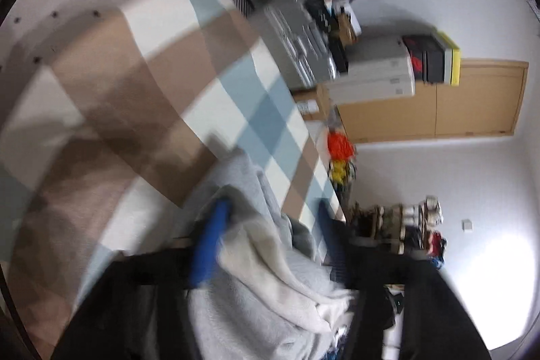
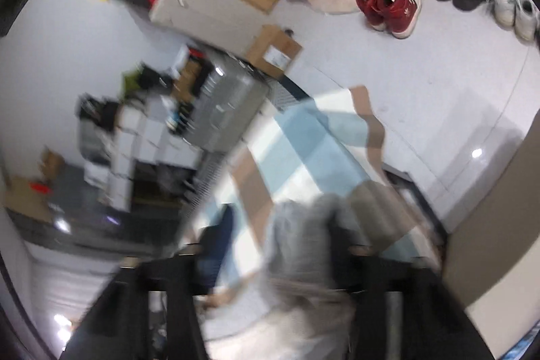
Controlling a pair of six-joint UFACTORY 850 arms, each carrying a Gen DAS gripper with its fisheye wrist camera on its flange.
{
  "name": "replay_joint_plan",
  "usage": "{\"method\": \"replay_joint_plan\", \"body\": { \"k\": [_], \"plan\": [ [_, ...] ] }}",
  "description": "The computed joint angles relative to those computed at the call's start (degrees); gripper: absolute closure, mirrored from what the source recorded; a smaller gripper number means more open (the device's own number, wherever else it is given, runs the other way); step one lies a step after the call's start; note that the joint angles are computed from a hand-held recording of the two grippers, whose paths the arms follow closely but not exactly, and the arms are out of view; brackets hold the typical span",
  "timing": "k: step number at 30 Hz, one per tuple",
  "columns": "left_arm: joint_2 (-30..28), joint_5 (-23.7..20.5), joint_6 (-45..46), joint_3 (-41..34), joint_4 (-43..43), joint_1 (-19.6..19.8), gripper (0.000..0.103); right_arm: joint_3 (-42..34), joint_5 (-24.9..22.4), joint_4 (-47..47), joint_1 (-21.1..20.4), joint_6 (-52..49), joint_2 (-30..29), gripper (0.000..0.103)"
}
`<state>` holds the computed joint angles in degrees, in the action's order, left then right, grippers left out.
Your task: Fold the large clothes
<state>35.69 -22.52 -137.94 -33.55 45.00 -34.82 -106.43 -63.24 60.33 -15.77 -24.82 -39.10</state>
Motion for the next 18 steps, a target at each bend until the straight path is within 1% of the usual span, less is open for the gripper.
{"method": "replay_joint_plan", "body": {
  "k": [1, 2, 3, 4, 5, 6, 7, 8, 9, 10, 11, 12, 13, 14, 15, 16, 17, 18],
  "plan": [
    [0.51, -2.65, -3.60, -0.44, 3.46, -1.90, 0.042, 0.23, -1.17, 1.98, -0.51, -0.80, 0.08, 0.034],
    [0.70, -4.81, -4.80, -0.94, 5.04, -3.73, 0.042, 0.64, -1.32, 1.84, -0.77, -2.08, 0.85, 0.034],
    [0.65, -5.85, -3.60, -1.60, 4.34, -4.63, 0.041, 1.65, -0.72, 0.96, -0.69, -4.27, 2.21, 0.033],
    [0.65, -6.81, 0.00, -2.56, 1.83, -5.85, 0.041, 2.43, -0.88, -0.21, -0.45, -7.14, 3.50, 0.027],
    [0.32, -7.04, 1.77, -3.40, 1.69, -7.62, 0.041, 3.43, -1.37, -0.09, -0.26, -10.77, 4.72, 0.018],
    [-0.64, -6.86, 4.70, -4.56, 0.34, -9.24, 0.041, 5.06, -1.21, 0.55, -0.10, -15.08, 6.42, 0.016],
    [-1.46, -6.44, 7.37, -5.41, -1.51, -9.83, 0.041, 7.05, 1.26, 1.06, 0.07, -19.83, 8.70, 0.016],
    [-2.79, -5.45, 9.70, -6.49, -3.08, -11.49, 0.041, 9.12, 5.47, 2.00, 0.16, -23.75, 10.96, 0.015],
    [-4.43, -3.46, 12.64, -7.49, -5.07, -12.84, 0.041, 10.44, 8.55, 3.32, -0.04, -25.41, 12.56, 0.013],
    [-5.89, -1.96, 15.80, -8.40, -7.50, -13.11, 0.041, 11.23, 9.24, 5.57, -0.56, -25.41, 13.33, 0.004],
    [-8.03, 0.21, 20.26, -9.52, -11.10, -13.77, 0.041, 10.65, 7.52, 7.05, -1.17, -23.98, 12.92, 0.000],
    [-10.08, 2.09, 23.68, -10.48, -14.00, -14.32, 0.041, 9.66, 4.52, 7.25, -1.57, -21.86, 12.11, 0.000],
    [-11.61, 3.19, 26.41, -11.43, -16.22, -13.73, 0.041, 8.07, 0.54, 5.75, -1.59, -19.89, 10.84, 0.000],
    [-13.27, 4.28, 29.22, -12.20, -18.74, -13.92, 0.041, 6.93, -2.62, 3.04, -1.26, -18.37, 10.08, 0.000],
    [-14.96, 5.72, 34.44, -12.74, -23.45, -13.90, 0.041, 6.39, -5.04, -0.79, -0.62, -17.31, 9.71, 0.000],
    [-15.96, 6.26, 38.73, -13.20, -27.48, -13.32, 0.041, 6.55, -6.82, -4.71, 0.13, -17.05, 9.74, 0.000],
    [-17.04, 6.65, 40.63, -13.46, -30.10, -13.03, 0.041, 7.44, -7.93, -6.36, 0.56, -17.86, 10.15, 0.000],
    [-17.82, 7.77, 40.83, -13.49, -30.62, -12.76, 0.041, 9.11, -9.58, -8.32, 1.20, -19.66, 10.72, 0.000]
  ]
}}
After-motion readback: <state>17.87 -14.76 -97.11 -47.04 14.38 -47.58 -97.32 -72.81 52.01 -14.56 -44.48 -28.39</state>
